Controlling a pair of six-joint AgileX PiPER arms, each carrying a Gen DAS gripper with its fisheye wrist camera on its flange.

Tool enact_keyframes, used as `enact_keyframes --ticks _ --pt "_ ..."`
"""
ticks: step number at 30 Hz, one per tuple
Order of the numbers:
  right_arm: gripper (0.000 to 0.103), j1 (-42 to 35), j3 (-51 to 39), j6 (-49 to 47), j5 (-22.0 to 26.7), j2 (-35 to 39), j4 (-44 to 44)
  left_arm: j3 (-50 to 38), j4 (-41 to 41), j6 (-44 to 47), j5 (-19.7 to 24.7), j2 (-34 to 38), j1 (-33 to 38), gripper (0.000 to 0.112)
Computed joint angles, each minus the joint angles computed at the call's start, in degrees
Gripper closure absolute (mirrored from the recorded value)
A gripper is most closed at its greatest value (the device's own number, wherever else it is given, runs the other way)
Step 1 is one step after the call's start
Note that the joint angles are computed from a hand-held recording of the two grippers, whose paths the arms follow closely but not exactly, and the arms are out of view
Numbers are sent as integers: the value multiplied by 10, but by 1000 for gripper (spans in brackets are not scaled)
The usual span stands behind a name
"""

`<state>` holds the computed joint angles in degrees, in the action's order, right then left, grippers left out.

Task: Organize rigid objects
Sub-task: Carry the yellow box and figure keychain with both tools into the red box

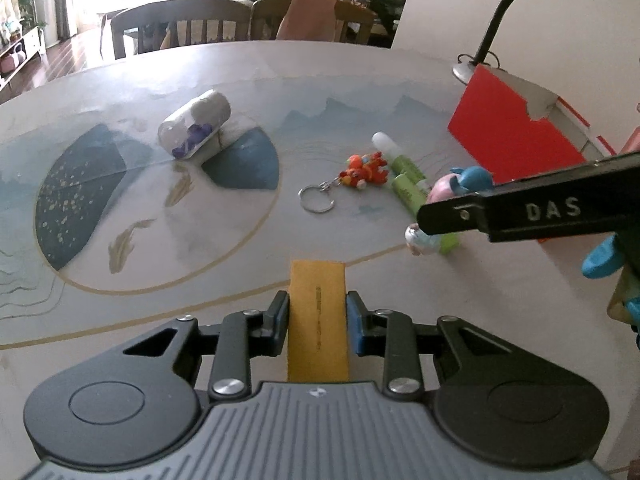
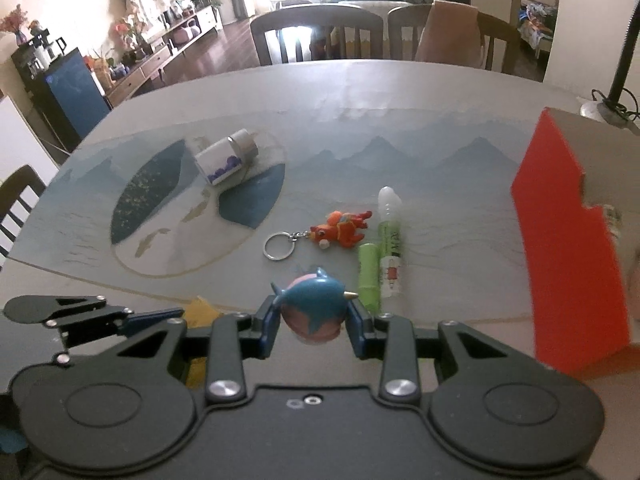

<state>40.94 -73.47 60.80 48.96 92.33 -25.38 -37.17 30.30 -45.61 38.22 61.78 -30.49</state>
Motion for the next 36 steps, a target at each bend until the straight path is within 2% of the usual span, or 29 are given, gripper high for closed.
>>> enact_keyframes --ticks 11,21,29,36 --pt "69 -7 25 -44 50 -113 9 -76 63 -97 85 31 -110 83" --pt "69 -55 35 -109 87 -204 19 -196 84 -122 129 93 -172 83" --pt "69 -154 53 -208 93 -258 60 -324 96 -97 146 182 -205 83" --pt "69 -290 83 -334 71 -289 131 -447 77 -48 155 281 -214 83"
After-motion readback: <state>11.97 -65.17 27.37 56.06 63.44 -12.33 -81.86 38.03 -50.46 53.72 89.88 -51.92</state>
